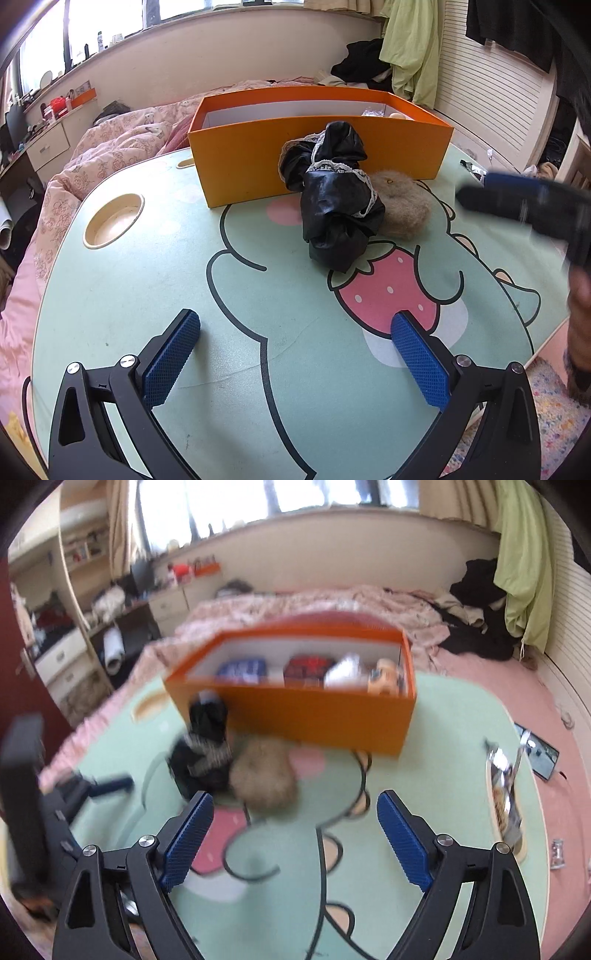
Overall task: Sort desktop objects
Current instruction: 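Lift the fur pouch out and set it beside the black bag, right tool, then reach into the box and grasp the clear plastic bag with the left tool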
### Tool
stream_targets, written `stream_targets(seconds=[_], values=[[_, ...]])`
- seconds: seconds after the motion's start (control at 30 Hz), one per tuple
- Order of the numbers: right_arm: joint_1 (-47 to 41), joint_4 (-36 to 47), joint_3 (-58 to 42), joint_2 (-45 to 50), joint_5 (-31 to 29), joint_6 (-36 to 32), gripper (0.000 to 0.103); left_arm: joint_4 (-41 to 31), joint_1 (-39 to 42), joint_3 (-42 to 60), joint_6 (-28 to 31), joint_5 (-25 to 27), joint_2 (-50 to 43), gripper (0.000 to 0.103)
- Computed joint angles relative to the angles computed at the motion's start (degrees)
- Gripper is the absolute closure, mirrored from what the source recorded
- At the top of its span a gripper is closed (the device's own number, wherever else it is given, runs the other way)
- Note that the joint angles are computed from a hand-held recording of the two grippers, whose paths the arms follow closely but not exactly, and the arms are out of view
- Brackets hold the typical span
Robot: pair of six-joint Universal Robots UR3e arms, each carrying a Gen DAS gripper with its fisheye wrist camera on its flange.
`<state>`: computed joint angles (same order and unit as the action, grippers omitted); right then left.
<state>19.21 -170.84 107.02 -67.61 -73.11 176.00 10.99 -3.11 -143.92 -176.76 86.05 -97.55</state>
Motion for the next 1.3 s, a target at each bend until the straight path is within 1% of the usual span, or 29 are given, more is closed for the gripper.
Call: stream_targets(seconds=[0.03, 0.07, 0.1, 0.13, 0.57, 0.67, 0.73, 0.8, 0.87, 0.9, 0.97, 1.03, 1.07, 1.1, 1.13, 1.17, 1.23, 1.3], values=[[0.86, 0.61, -0.54, 1.45, -1.48, 0.51, 0.013, 0.75, -0.47, 0.11, -0.47, 0.58, -0.59, 0.0], [2.62, -1.28, -0.92, 3.15, -5.18, 1.53, 0.011, 1.0, -0.41, 0.0, -0.38, 0.5, -0.66, 0.0], [4.4, -1.11, -2.2, 4.53, -8.89, 1.99, 0.001, 0.49, -0.14, 0.0, -0.07, 0.23, -0.3, 0.0], [4.93, -0.41, -2.95, 5.05, -9.54, 1.78, 0.0, -0.04, -0.12, 0.22, 0.43, 0.22, -0.14, 0.0], [3.52, -2.45, -0.41, 4.63, -7.56, 0.63, 0.0, 1.39, 0.1, -0.5, 0.31, -0.2, -0.47, 0.0], [3.88, -1.43, -1.58, 4.89, -7.81, 0.66, 0.0, 0.18, 2.53, -1.49, 2.05, -3.19, 1.4, 0.0], [3.86, -1.44, -1.47, 4.76, -7.53, 0.63, 0.0, -2.21, 5.03, -1.92, 3.18, -6.3, 4.21, 0.0], [3.9, -1.36, -1.56, 4.74, -7.53, 0.6, 0.0, -5.37, 6.22, -0.61, 3.76, -7.45, 7.43, 0.0], [3.95, -1.4, -1.56, 4.78, -7.55, 0.58, 0.0, -10.84, 6.23, 3.9, 4.16, -6.78, 10.6, 0.0], [4.02, -1.32, -1.61, 4.75, -7.59, 0.62, 0.0, -14.31, 5.07, 7.94, 3.74, -4.68, 10.96, 0.0], [4.13, -1.07, -1.79, 4.71, -7.6, 0.72, 0.0, -21.67, 0.96, 19.94, 2.9, 1.51, 7.75, 0.0], [4.11, -1.03, -1.81, 4.69, -7.56, 0.66, 0.0, -28.9, -1.02, 31.94, 4.61, 3.0, 2.65, 0.001], [4.09, -1.04, -1.78, 4.68, -7.52, 0.66, 0.0, -32.48, -1.63, 37.94, 5.62, 2.44, -0.4, 0.003], [4.05, -1.09, -1.73, 4.66, -7.46, 0.62, 0.0, -35.66, -1.78, 43.93, 7.32, 0.54, -4.02, 0.006], [4.05, -1.11, -1.7, 4.64, -7.42, 0.63, 0.0, -38.96, -2.02, 49.93, 8.62, -1.08, -8.04, 0.012], [4.09, -1.02, -1.82, 4.65, -7.39, 0.64, 0.0, -42.71, -2.4, 55.93, 9.05, -1.96, -12.12, 0.021], [4.2, -0.85, -2.1, 4.7, -7.37, 0.71, 0.0, -49.8, -3.4, 67.93, 7.59, -2.88, -20.88, 0.034], [4.28, -0.78, -2.27, 4.76, -7.36, 0.77, 0.0, -59.32, -4.72, 79.92, 7.21, -4.11, -28.74, 0.037]])
